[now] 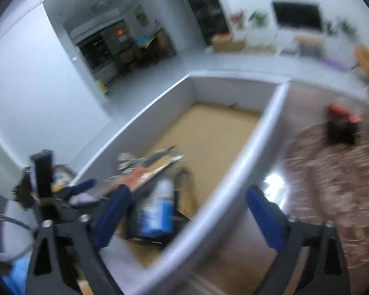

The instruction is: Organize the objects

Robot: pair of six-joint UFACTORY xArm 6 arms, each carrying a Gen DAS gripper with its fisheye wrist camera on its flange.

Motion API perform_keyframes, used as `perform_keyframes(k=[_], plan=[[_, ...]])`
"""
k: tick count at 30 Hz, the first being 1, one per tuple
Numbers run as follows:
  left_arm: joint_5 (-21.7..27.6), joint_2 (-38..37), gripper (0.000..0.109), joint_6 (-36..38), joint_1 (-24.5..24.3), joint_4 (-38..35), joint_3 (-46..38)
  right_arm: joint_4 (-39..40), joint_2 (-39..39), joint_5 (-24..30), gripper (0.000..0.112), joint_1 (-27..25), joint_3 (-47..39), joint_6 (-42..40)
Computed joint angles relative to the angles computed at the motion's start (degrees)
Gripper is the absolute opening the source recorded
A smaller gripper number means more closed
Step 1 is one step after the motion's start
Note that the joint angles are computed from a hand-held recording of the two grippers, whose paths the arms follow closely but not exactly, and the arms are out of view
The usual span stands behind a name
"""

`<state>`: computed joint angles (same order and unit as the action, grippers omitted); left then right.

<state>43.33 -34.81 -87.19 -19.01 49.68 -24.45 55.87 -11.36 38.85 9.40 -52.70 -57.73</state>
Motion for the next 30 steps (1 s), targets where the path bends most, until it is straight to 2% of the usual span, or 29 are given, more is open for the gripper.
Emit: perform_keyframes(k=[2, 4, 6, 9, 11, 13, 16, 17, 20, 21, 24, 27, 30], plan=[[1.2, -0.5, 0.093, -3.5, -1.9, 2.4, -0.8, 2.1, -1.7, -3.9, 0.103, -3.5, 2.9, -5.2], [1.2, -1.7, 0.093, -6.0, -4.8, 4.2, -1.6, 2.3, 0.0, -7.9, 0.103, -6.0, 3.1, -8.1], [-1.3, 0.1, 0.093, -7.4, -6.8, 5.9, -4.2, 0.5, 1.9, -13.6, 0.103, -9.3, 4.6, -11.4], [-7.5, 5.8, 0.093, -7.2, -9.8, 8.2, -10.1, -3.3, 7.7, -20.6, 0.103, -14.5, 4.9, -13.6], [-10.4, 11.5, 0.098, -4.5, -12.5, 8.9, -15.9, -4.1, 11.1, -22.5, 0.103, -18.5, 4.0, -14.3], [-16.2, 19.4, 0.103, 0.2, -13.4, 7.9, -22.1, -7.8, 14.6, -21.9, 0.103, -22.1, 1.6, -10.3], [-23.4, 31.5, 0.103, 14.4, -13.9, -2.6, -31.0, -10.5, 20.0, -19.6, 0.103, -25.6, -3.1, -6.1], [-24.2, 34.9, 0.103, 19.1, -14.2, -6.0, -33.8, -10.8, 21.1, -19.4, 0.103, -26.1, -4.0, -5.5], [-22.8, 48.0, 0.103, 36.8, -12.7, -20.0, -46.4, -10.3, 21.1, -18.4, 0.103, -27.0, -4.0, -5.2], [-22.4, 51.0, 0.103, 41.5, -11.9, -23.8, -49.3, -7.8, 21.6, -19.2, 0.103, -27.0, -4.2, -7.9], [-16.9, 62.6, 0.103, 51.7, -9.6, -33.6, -63.6, -7.3, 21.4, -19.7, 0.103, -26.5, -3.7, -8.6], [-13.6, 71.3, 0.103, 54.7, -7.9, -35.6, -75.2, -8.9, 21.6, -21.0, 0.103, -26.2, -3.5, -7.2], [-9.0, 82.9, 0.103, 57.2, -6.4, -34.4, -92.0, -9.1, 21.6, -21.4, 0.103, -25.9, -3.3, -7.0]])
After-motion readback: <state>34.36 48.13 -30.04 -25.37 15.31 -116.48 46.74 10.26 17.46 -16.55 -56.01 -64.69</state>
